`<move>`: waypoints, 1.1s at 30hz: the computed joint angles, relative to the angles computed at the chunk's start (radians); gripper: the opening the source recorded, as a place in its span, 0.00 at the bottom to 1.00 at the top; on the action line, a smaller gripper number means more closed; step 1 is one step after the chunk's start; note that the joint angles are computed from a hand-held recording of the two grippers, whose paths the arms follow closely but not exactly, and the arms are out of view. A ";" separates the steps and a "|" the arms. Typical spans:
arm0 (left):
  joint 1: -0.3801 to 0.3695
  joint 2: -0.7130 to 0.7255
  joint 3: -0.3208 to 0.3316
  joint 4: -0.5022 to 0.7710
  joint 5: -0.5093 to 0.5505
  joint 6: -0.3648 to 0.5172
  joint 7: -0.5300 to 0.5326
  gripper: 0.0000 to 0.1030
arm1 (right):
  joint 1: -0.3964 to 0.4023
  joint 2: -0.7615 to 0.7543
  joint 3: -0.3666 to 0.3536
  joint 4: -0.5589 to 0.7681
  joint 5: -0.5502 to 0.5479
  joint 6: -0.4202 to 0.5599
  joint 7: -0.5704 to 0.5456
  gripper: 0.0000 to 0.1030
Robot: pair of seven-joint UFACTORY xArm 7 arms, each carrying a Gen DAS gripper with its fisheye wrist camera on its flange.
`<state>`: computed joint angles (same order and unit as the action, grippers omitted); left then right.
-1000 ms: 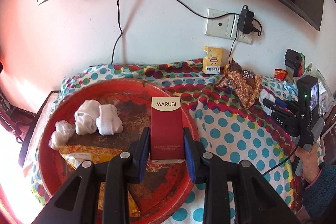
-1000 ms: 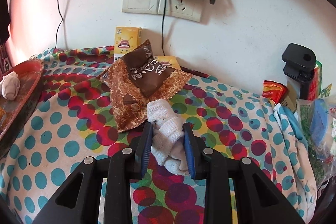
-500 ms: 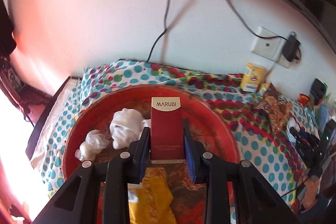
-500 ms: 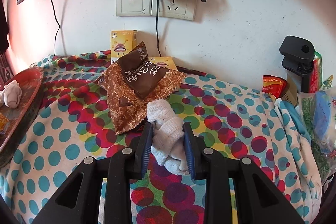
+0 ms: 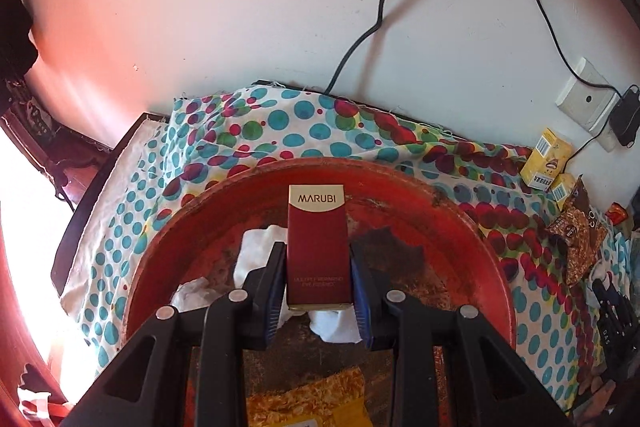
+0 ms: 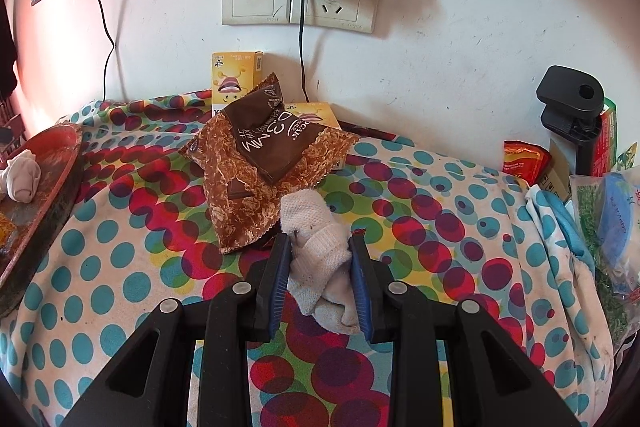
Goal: Organize objects
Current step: 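Carry the red cigarette pack onto the red tray and open the left gripper, then hold the white sock up with the right gripper while the left gripper withdraws from the tray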
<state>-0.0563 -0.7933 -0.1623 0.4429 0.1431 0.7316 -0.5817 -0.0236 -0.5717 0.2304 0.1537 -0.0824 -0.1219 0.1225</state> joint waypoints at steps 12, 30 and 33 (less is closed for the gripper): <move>0.015 0.126 -0.037 0.038 0.070 -0.015 -0.055 0.30 | -0.001 0.002 0.002 0.005 -0.006 0.009 0.001 0.27; -0.077 -0.007 -0.116 0.015 0.123 0.075 -0.132 0.46 | -0.024 0.004 0.027 0.007 -0.007 0.007 0.012 0.27; -0.120 -0.080 -0.149 -0.002 0.113 0.101 -0.152 0.46 | -0.024 0.007 0.025 0.009 -0.011 0.008 0.011 0.27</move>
